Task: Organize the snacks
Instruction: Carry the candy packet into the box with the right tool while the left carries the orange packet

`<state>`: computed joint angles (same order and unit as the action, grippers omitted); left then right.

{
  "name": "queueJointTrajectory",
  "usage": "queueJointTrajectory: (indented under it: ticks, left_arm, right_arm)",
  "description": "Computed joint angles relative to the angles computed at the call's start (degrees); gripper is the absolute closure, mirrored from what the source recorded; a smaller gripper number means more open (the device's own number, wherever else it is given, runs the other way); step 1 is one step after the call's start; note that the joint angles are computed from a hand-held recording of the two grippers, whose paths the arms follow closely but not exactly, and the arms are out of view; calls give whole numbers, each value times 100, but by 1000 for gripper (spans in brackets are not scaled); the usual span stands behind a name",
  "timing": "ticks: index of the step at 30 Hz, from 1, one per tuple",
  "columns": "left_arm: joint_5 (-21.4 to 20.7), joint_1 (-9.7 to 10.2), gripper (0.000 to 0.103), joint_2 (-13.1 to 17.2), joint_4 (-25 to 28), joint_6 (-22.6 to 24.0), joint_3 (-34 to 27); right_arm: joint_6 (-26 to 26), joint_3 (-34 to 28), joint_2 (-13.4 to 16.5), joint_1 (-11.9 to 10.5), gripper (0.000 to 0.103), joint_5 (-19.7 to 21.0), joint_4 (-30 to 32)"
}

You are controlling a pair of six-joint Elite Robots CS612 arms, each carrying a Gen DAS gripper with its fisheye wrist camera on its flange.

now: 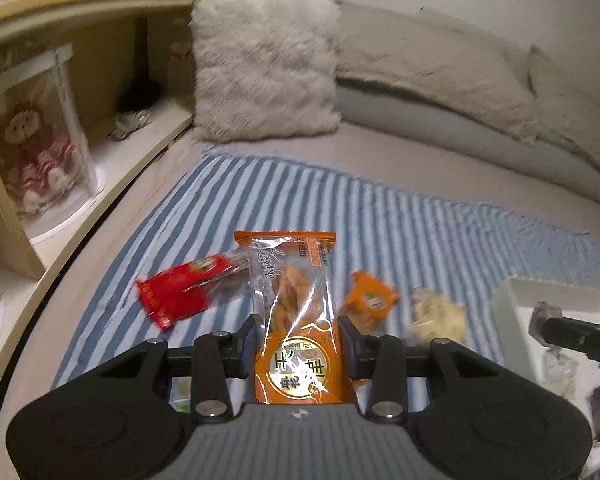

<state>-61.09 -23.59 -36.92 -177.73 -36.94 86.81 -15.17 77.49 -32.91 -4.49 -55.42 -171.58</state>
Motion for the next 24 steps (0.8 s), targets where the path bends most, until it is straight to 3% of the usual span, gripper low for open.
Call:
queueJointTrajectory:
  ticks: [11,24]
  left_arm:
    - [-255,-218,61,148,-376,256,-364]
    - [-767,-436,61,548,-207,646,-1194]
  right_arm:
    - [135,164,-71,-240,74,-102,-500]
    - [278,342,-148,-527,74,-417,-794]
